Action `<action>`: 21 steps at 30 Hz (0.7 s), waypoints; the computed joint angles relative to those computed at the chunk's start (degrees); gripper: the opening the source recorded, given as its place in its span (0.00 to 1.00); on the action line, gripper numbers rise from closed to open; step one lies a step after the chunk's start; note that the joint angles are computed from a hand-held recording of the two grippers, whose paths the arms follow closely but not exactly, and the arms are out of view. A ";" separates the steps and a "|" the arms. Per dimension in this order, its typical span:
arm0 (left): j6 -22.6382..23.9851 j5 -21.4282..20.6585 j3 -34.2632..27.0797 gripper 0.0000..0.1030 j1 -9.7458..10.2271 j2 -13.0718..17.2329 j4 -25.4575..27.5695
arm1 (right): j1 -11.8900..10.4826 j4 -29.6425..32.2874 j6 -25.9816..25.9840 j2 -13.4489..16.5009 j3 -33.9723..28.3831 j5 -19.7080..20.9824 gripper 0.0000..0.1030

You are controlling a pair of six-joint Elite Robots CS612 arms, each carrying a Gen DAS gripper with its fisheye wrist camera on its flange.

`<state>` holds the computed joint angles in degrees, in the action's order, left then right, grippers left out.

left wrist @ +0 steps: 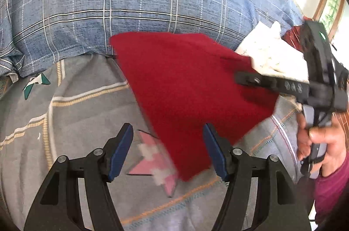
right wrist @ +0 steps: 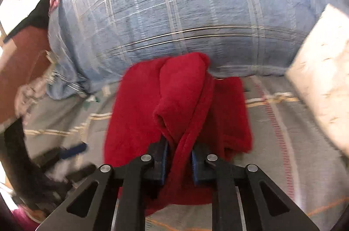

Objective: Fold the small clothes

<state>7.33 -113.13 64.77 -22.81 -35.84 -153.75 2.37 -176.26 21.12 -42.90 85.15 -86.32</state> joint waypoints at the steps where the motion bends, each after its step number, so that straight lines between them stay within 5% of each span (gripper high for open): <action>1: -0.38 -0.10 -0.31 0.64 0.02 0.23 0.26 | 0.10 0.27 -0.25 0.06 0.19 -1.27 0.15; 8: -2.46 -0.50 -3.43 0.64 -0.50 2.29 4.00 | -0.98 -1.16 4.19 0.74 1.58 1.18 0.16; 12: -4.30 -1.15 -4.79 0.72 -0.39 3.14 4.77 | -2.26 0.92 5.76 0.57 0.97 5.36 0.34; 15: -6.12 -1.81 -5.77 0.78 -0.23 3.84 3.96 | -2.21 -4.05 8.70 0.24 1.92 1.38 0.76; 17: -6.59 -2.04 -6.79 0.80 -0.25 4.47 4.35 | -2.05 -8.76 9.68 0.84 1.80 -2.14 0.81; 21: -7.47 -4.11 -9.80 0.83 -0.14 6.20 6.57 | -3.52 -5.33 9.73 3.05 -1.85 4.13 0.82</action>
